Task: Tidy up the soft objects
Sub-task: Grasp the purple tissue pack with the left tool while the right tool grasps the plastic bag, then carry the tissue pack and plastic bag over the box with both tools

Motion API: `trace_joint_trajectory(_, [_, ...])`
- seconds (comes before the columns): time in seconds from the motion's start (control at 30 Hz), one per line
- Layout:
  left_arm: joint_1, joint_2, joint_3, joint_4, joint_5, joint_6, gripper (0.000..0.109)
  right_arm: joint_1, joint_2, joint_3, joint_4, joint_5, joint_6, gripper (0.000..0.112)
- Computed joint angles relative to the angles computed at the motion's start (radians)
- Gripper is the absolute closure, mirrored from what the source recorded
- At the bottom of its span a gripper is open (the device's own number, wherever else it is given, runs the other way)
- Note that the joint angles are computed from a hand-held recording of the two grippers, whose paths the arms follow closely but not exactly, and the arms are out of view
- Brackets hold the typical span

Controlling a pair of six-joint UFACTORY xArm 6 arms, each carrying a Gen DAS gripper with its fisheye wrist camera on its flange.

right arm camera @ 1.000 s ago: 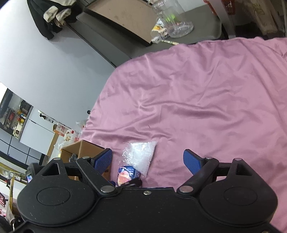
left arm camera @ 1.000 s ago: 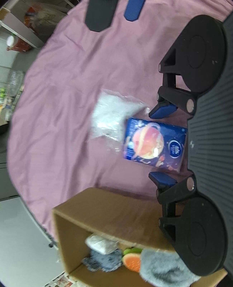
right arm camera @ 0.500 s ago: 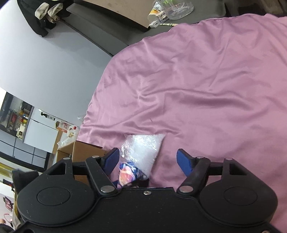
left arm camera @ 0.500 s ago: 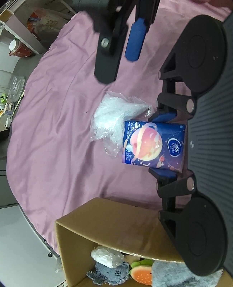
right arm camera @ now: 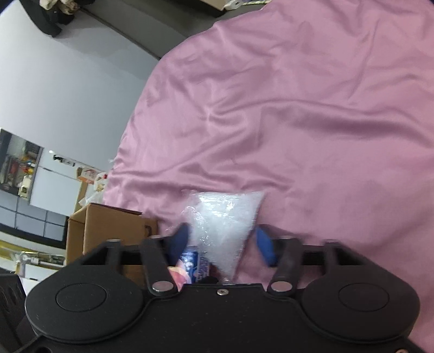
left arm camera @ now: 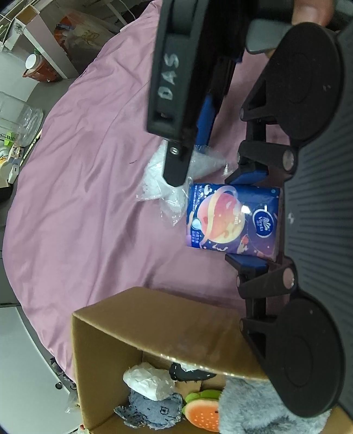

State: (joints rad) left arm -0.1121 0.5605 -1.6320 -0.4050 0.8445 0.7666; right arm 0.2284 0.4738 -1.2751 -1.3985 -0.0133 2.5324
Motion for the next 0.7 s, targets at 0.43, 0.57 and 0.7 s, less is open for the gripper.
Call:
trace_joint_trajectory(0.43, [0.022,-0.098,0.078,-0.094,-0.003,0.100,0.058,0.062,-0.174,0.124,0.047,0.163,-0.085,0.087])
trace_joint_trajectory(0.57, [0.026,-0.135,0.106,-0.124,-0.007,0.127,0.058,0.082,-0.223,0.155,0.028,0.209,-0.067,0.087])
trace_joint_trajectory(0.7, [0.031,-0.175,0.136,-0.143,-0.024,0.150,0.058,0.099,-0.268,0.175,-0.008,0.246,-0.039,0.087])
